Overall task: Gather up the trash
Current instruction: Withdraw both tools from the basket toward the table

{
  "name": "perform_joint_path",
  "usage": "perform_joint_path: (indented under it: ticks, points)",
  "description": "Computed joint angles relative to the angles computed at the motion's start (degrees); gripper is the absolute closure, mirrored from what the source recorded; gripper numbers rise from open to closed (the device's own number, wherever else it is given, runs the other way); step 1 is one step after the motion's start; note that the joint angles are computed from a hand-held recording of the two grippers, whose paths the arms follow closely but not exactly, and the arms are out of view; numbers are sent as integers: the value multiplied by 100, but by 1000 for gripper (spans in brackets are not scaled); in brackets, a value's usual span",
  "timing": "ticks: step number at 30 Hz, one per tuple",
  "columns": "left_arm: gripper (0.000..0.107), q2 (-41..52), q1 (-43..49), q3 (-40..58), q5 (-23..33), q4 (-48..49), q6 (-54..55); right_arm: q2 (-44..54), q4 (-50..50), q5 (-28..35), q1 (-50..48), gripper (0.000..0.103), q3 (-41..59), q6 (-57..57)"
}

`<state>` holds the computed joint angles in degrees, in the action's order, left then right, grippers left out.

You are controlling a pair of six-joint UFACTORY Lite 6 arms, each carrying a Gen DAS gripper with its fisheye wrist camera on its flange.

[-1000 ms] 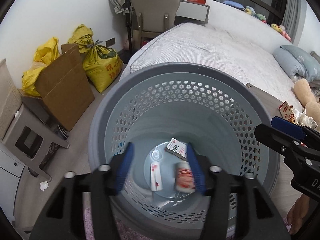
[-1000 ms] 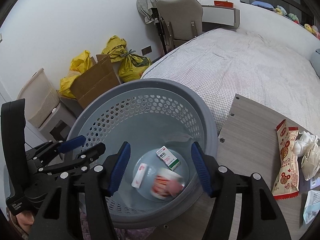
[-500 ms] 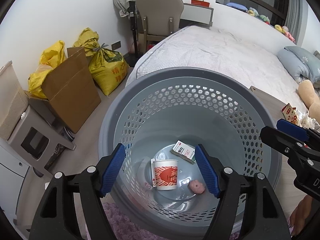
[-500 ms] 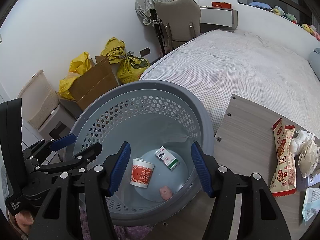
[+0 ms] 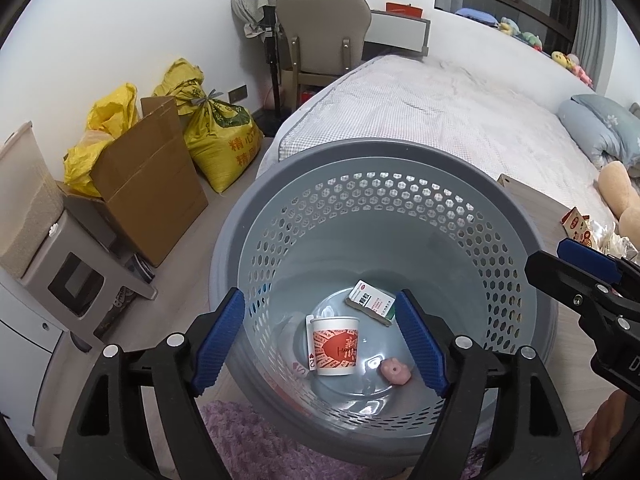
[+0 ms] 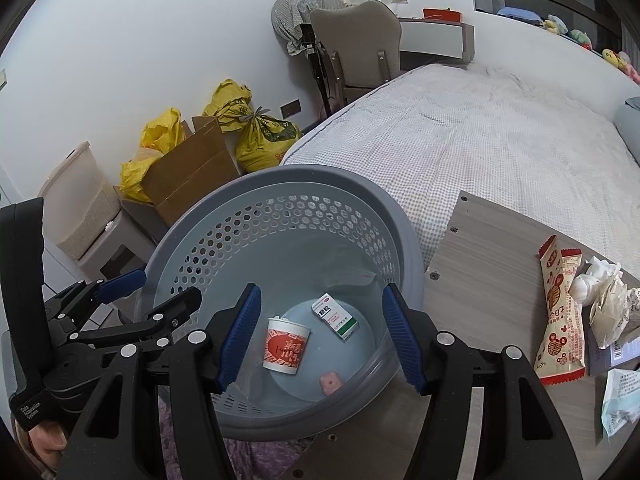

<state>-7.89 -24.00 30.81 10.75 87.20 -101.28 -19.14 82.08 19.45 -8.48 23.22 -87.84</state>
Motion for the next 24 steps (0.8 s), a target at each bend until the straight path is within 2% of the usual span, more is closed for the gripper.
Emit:
perform_joint_path:
  ticks: [10,24]
  points:
    - [29,-368,-298,-190,236,-1194,897,-388,-615,428,-531,42,-199,348]
    - [29,-1173,-963,-358,920,-2171,1429,-1193,-1893,1089,-1049,42,-333,1335]
